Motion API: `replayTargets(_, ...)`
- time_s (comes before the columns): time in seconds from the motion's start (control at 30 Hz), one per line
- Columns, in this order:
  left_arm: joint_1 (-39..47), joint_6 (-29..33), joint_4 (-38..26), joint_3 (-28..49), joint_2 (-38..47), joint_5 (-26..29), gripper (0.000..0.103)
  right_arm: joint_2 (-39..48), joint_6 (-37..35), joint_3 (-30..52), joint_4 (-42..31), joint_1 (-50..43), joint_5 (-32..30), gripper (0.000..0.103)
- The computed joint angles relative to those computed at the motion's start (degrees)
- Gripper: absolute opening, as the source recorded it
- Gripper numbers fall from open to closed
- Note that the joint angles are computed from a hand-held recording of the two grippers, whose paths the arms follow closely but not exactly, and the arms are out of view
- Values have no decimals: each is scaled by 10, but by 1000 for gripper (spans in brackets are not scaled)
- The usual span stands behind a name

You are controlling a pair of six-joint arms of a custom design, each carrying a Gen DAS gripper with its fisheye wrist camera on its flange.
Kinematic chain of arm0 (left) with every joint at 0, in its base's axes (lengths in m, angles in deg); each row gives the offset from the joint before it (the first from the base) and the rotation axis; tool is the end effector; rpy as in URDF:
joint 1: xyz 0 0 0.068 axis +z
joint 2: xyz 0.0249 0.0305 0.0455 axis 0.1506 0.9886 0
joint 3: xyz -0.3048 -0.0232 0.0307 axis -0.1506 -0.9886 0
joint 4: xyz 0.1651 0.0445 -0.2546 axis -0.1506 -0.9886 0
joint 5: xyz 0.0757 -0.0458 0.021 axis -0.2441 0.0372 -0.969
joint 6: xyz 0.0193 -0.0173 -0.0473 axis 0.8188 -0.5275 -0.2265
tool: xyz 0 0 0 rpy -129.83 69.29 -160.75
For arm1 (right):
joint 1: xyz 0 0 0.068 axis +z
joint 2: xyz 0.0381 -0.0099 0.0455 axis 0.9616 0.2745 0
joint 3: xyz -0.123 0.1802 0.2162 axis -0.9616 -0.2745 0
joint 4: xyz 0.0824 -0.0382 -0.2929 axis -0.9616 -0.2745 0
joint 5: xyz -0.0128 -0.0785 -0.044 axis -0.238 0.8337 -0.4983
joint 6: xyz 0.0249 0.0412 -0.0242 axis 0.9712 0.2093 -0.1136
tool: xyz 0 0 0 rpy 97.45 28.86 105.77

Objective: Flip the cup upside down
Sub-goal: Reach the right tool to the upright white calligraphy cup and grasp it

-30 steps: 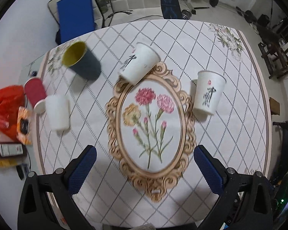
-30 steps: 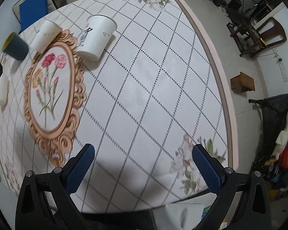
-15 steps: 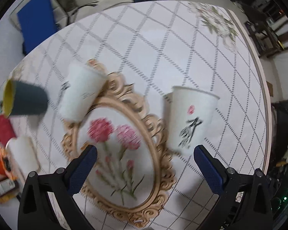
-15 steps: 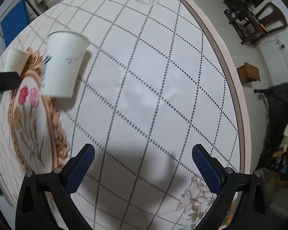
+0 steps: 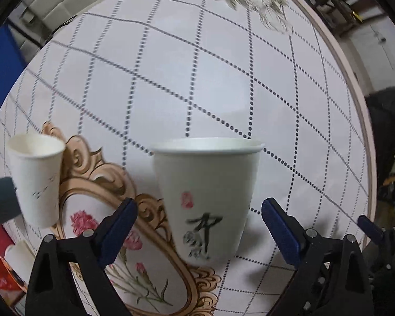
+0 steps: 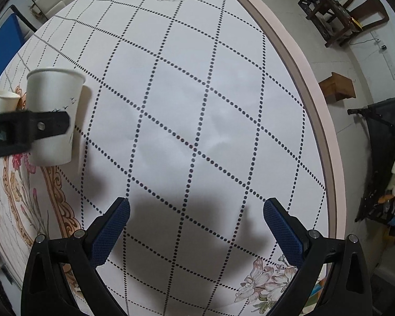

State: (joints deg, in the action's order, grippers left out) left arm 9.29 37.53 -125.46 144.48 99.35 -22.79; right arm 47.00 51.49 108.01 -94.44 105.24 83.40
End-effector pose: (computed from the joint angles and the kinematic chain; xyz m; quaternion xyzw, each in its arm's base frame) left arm 0.3808 0.0038 0.2244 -0.2288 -0.9726 0.0154 0.0378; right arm 0.2699 0.1626 0.2130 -0.1849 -0.9822 0.0266 0.0176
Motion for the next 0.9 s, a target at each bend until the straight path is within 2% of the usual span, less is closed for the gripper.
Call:
replayTargets(0.13, -18, -3, 21, -13, 14, -10, 96, -12, -17, -12, 2, -20, 2, 103)
replayTargets(0.3, -37, -9, 39, -25, 25, -20, 77, -18, -22, -23, 5, -27, 5, 103)
replayTargets(0.43, -52, -11, 64, -40, 21, -32, 71, -27, -33, -31, 5, -41, 8, 103)
replayTargets(0.53, -72, -26, 72, -30, 28, -37, 61, -24, -37, -33, 9, -49, 10, 103)
replayTargets(0.77, -71, -39, 77, -28, 36, -32, 59, -33, -41, -35, 4, -56, 15, 103)
replayTargets(0.9, -64, -39, 61, 10, 56, -30, 59, -38, -32, -34, -3, -49, 18, 103)
